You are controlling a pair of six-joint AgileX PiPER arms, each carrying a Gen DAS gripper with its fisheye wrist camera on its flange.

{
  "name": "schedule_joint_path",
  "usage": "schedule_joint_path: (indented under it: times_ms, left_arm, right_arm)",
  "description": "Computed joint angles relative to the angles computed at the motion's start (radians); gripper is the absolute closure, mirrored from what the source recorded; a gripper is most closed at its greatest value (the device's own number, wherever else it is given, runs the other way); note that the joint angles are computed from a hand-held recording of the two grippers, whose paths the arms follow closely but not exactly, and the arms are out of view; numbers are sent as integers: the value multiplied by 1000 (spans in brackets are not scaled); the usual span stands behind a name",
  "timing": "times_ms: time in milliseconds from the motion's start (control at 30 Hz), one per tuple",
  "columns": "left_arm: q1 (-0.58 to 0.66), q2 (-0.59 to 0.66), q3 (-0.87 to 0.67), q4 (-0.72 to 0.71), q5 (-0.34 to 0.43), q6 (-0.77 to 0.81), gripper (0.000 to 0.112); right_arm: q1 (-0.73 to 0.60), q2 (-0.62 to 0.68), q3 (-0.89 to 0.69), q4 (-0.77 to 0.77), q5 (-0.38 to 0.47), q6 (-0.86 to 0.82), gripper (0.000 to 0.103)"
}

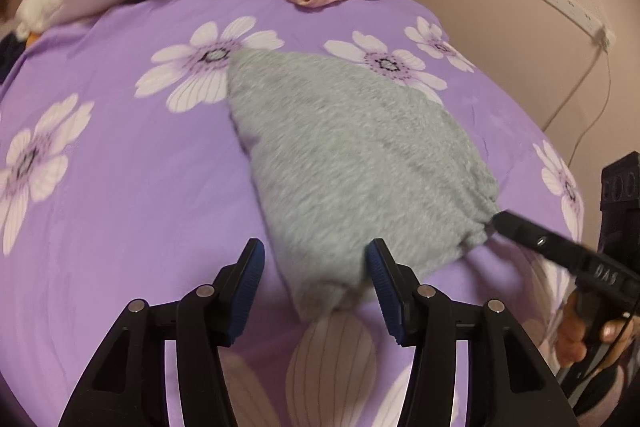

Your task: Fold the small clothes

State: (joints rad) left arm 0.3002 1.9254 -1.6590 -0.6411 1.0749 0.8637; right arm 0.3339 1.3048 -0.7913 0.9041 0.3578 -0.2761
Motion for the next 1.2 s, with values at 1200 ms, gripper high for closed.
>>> schedule_joint_path:
  times_ms: [1200]
  left_arm:
    - [44, 42, -45, 30, 89, -136, 30]
  right_arm:
    - [-57, 11, -46, -145, 70, 182, 21]
